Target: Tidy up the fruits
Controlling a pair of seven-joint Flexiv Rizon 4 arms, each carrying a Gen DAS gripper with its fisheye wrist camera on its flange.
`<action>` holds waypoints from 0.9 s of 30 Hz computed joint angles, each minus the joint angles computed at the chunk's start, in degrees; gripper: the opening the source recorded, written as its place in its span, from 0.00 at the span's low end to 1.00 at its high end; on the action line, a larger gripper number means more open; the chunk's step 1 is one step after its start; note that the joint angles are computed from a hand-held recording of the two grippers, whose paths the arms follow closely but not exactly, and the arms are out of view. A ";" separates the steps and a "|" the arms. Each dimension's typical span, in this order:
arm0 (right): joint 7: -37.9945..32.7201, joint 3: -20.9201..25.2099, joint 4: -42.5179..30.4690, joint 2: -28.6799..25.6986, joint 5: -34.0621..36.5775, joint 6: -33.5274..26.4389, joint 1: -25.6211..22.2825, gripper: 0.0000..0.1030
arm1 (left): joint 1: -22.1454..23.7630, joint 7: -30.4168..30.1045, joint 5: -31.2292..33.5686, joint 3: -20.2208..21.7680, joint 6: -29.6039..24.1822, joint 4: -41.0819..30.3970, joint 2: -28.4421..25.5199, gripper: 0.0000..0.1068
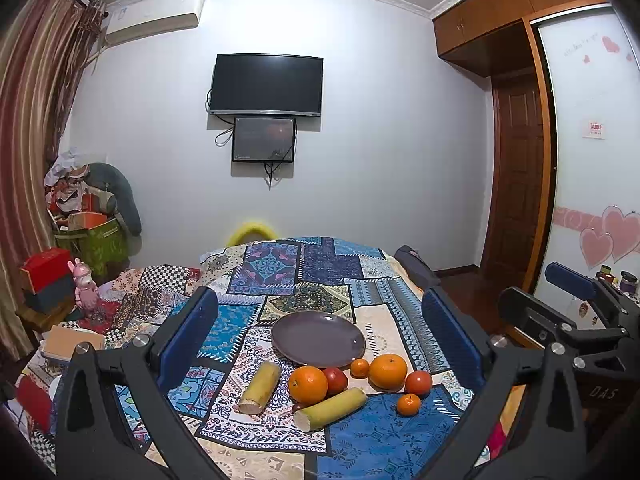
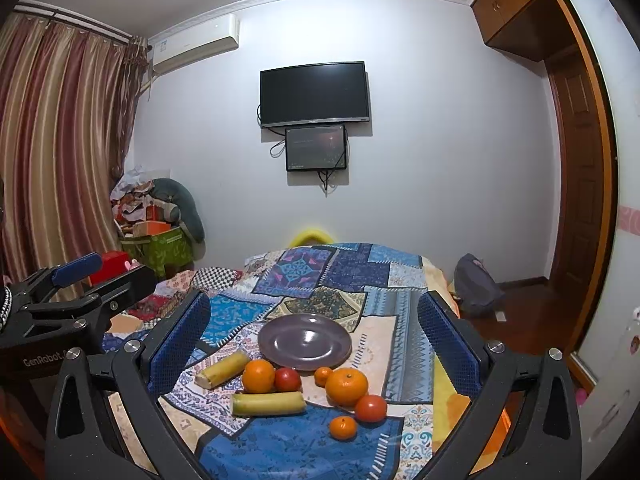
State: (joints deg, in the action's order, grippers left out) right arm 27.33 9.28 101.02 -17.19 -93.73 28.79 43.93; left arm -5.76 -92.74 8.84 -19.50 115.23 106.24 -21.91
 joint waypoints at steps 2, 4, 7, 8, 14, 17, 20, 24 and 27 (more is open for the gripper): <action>0.07 -0.01 0.05 0.06 -0.04 -0.11 0.00 1.00 | -0.03 -0.10 0.05 0.02 0.21 0.21 0.17 0.96; 0.05 0.00 0.07 0.12 -0.06 -0.11 -0.04 1.00 | 0.01 -0.17 0.13 0.00 0.13 0.14 0.14 0.96; -0.02 0.02 0.09 0.17 -0.08 0.34 -0.24 1.00 | 0.53 -0.39 0.56 -0.48 0.00 0.20 0.23 0.96; -0.06 0.04 0.06 0.16 -0.07 0.29 -0.21 1.00 | 0.41 -0.38 0.50 -0.35 0.06 0.19 0.22 0.96; -0.34 0.02 -0.09 0.28 -0.24 0.13 -0.21 1.00 | -0.05 -0.33 0.29 0.10 0.22 0.10 0.26 0.96; -0.31 0.00 -0.19 0.22 -0.39 0.05 -0.17 1.00 | -0.02 -0.48 0.30 0.06 0.32 0.14 0.31 0.96; -0.03 -0.03 -0.04 0.20 -0.70 -0.14 -0.15 1.00 | -0.19 -0.57 0.14 0.25 0.33 0.16 0.45 0.96; 0.27 -0.02 -0.03 0.14 -0.90 -0.35 -0.08 1.00 | -1.22 -0.13 -0.55 1.42 0.48 0.16 0.52 0.96; 0.08 -0.01 -0.05 0.15 -0.90 -0.37 -0.10 1.00 | -1.23 -0.05 -0.66 1.40 0.34 0.16 0.53 0.96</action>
